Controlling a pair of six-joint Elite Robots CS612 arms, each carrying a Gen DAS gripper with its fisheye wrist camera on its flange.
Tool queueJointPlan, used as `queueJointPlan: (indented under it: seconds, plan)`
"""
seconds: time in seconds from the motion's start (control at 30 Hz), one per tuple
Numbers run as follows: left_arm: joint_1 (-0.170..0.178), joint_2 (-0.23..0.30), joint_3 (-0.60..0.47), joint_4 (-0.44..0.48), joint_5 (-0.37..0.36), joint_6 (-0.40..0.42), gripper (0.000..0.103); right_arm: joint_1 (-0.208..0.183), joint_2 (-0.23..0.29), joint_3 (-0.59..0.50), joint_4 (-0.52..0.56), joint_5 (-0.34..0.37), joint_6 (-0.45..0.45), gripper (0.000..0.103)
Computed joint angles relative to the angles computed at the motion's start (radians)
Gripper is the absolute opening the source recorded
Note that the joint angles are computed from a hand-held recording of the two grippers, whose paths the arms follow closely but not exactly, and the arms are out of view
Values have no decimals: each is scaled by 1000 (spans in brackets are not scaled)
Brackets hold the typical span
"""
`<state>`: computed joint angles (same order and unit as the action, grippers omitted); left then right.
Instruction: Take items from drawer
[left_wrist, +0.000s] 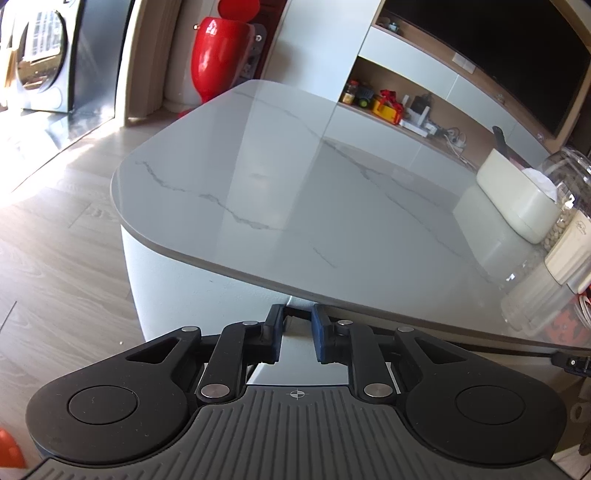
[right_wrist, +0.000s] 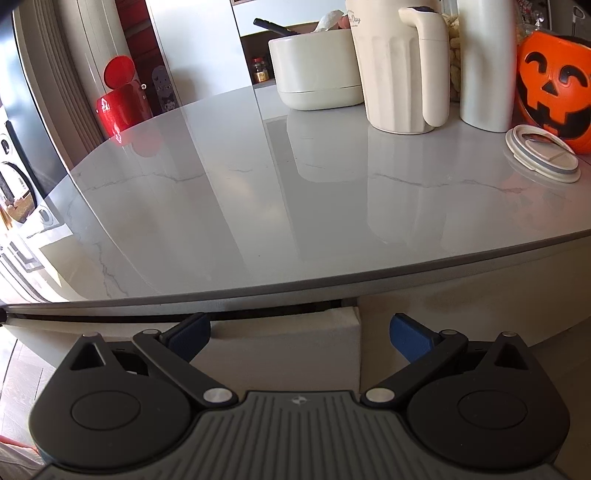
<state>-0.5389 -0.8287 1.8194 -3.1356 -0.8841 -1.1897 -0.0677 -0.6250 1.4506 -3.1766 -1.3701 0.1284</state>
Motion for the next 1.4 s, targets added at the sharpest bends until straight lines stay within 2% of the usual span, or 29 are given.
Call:
queueJointPlan:
  seconds: [0.03,0.1,0.17,0.23,0.43,0.77,0.93,0.97,1.03,1.1,1.2,1.4]
  plan:
    - [0,0,1,-5,-4,0,19,0,2,-3,0,6,-4,103]
    - [2,0,7,-19,-12,-3,21,-5,2,-4,14,61,-19,103]
    - [3,-2,12,-26,-18,-6,25,1,-2,1,20,40,-58,103]
    - [3,-3,16,-31,-21,-7,27,2,-1,-3,27,50,-66,103]
    - [3,-3,13,-29,-27,14,27,4,-12,27,11,45,-149,103]
    - [4,-5,5,-25,-63,28,30,15,-10,16,25,19,-147,103]
    - [-4,-11,11,-21,-73,77,35,13,-15,20,32,25,-154,103]
    - [-6,-14,14,-20,-68,83,33,15,-17,20,36,23,-157,103]
    - [-20,-14,11,-11,-10,112,28,17,-18,19,43,18,-160,103]
    - [-36,-8,-4,-13,54,179,28,18,-19,18,47,15,-152,103]
    - [-40,9,-52,-11,28,260,28,22,-14,2,61,3,-150,103]
    - [-41,66,-160,86,42,231,28,24,-11,1,57,-5,-166,103]
